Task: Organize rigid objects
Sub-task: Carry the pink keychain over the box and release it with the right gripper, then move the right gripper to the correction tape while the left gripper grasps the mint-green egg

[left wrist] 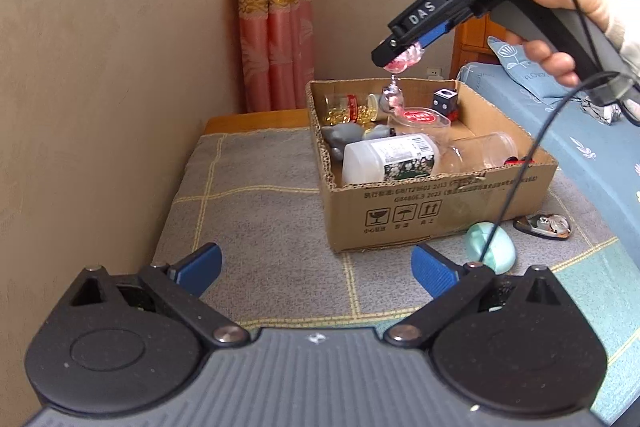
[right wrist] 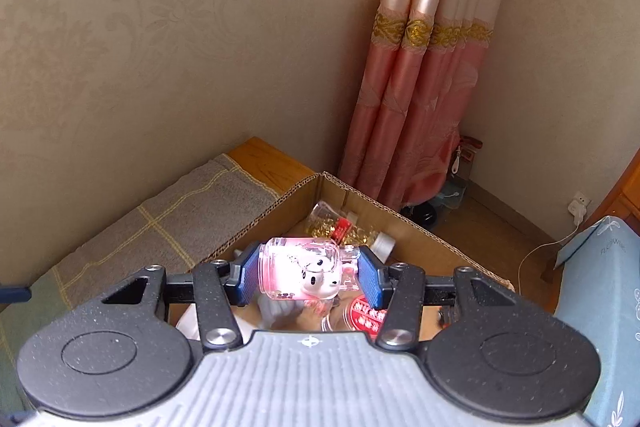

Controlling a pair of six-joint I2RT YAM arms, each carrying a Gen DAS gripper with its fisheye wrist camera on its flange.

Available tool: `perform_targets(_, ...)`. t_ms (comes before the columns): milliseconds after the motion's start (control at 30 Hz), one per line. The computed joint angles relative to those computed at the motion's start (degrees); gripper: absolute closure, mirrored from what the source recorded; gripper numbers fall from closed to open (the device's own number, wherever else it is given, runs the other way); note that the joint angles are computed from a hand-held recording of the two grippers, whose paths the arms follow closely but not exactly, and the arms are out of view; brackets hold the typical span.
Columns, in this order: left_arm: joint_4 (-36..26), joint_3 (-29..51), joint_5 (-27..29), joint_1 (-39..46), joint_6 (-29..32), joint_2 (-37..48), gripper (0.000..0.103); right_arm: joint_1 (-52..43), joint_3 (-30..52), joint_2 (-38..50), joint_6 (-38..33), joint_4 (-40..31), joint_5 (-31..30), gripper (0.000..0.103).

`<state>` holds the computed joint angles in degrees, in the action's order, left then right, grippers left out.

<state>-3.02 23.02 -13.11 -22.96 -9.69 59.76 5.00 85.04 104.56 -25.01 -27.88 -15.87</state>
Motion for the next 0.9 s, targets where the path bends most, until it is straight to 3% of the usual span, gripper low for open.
perform_targets(167, 0.4, -0.8, 1.4, 1.7, 0.1, -0.4, 0.002, 1.3, 6.1, 5.2, 1.3, -2.3, 1.8, 0.046)
perform_targets(300, 0.0, -1.0, 2.0, 2.5, 0.1, -1.1, 0.002, 1.0, 1.0, 2.0, 1.5, 2.4, 2.3, 0.004)
perform_targets(333, -0.1, -1.0, 2.1, 2.6, 0.0, -1.2, 0.002, 0.6, 0.2, 1.3, 1.4, 2.7, 1.8, 0.000)
perform_targets(633, -2.9, -0.5, 0.0, -0.4, -1.8, -2.8, 0.002, -1.9, -7.7, -6.8, 0.3, 2.1, 1.2, 0.000)
perform_targets(900, -6.0, 0.5, -3.5, -4.7, -3.7, -4.0, 0.002, -5.6, -21.0, -18.2, -0.2, 4.4, 0.8, 0.000)
